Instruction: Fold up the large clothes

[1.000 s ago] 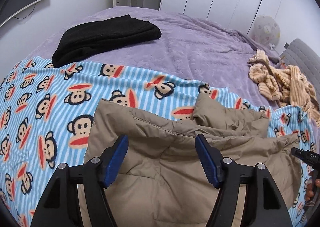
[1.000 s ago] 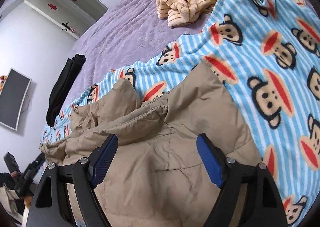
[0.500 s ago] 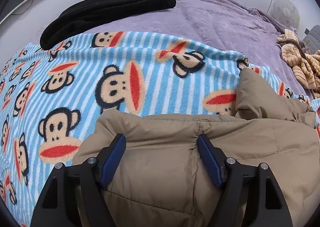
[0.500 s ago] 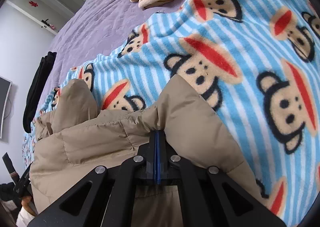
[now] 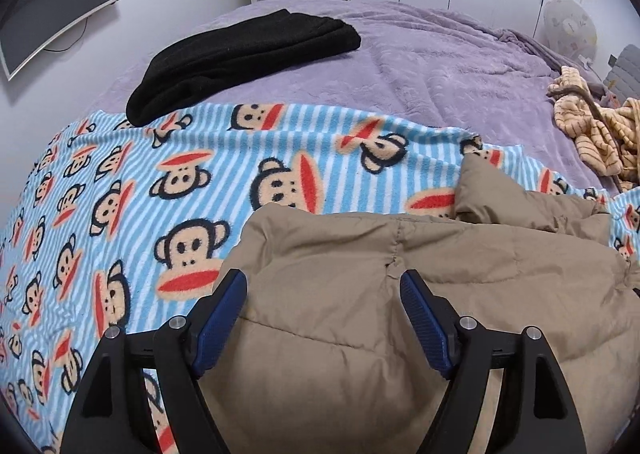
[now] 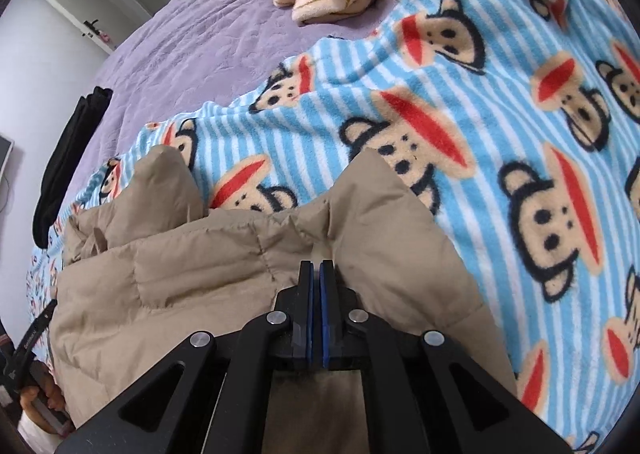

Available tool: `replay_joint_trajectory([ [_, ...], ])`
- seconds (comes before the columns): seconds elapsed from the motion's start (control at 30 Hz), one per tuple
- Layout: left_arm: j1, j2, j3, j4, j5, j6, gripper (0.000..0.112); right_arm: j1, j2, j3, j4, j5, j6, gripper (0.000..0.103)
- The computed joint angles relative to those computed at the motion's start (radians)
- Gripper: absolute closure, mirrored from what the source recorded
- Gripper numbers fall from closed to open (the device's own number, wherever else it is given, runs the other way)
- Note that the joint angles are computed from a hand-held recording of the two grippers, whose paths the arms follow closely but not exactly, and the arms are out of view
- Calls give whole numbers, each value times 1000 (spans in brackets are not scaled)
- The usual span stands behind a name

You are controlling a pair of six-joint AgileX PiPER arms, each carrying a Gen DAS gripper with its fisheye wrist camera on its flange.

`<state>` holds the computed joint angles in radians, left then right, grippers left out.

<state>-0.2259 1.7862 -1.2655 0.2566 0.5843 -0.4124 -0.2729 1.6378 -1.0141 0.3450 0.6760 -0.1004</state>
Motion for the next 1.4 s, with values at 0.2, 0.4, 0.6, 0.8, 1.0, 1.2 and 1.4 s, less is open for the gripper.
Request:
replay_joint_trajectory([
  [0.2, -129, 11, -71, -221, -4, 189, 32, 127, -126, 46, 118, 9, -65, 99],
  [0.4, -231, 196, -154, -89, 3, 29, 32, 375, 12, -40, 98, -39, 6, 99],
  [0.6, -213, 221, -139, -116, -40, 72, 30, 329, 100, 52, 339, -155, -246, 103],
  [0.8, -130, 161, -104, -109, -37, 100, 30, 244, 64, 47, 341, -81, -224, 103],
  [1.0, -38, 120, -52, -11, -5, 51, 30, 76, -38, 103, 252, -54, -148, 103],
  [1.2, -70, 25, 4, 39, 91, 32, 30, -18, -158, 152, 252, 41, -127, 99],
  [1.4, -105, -136, 142, -31, 185, 10, 30, -118, -385, 286, 304, 193, -159, 74],
])
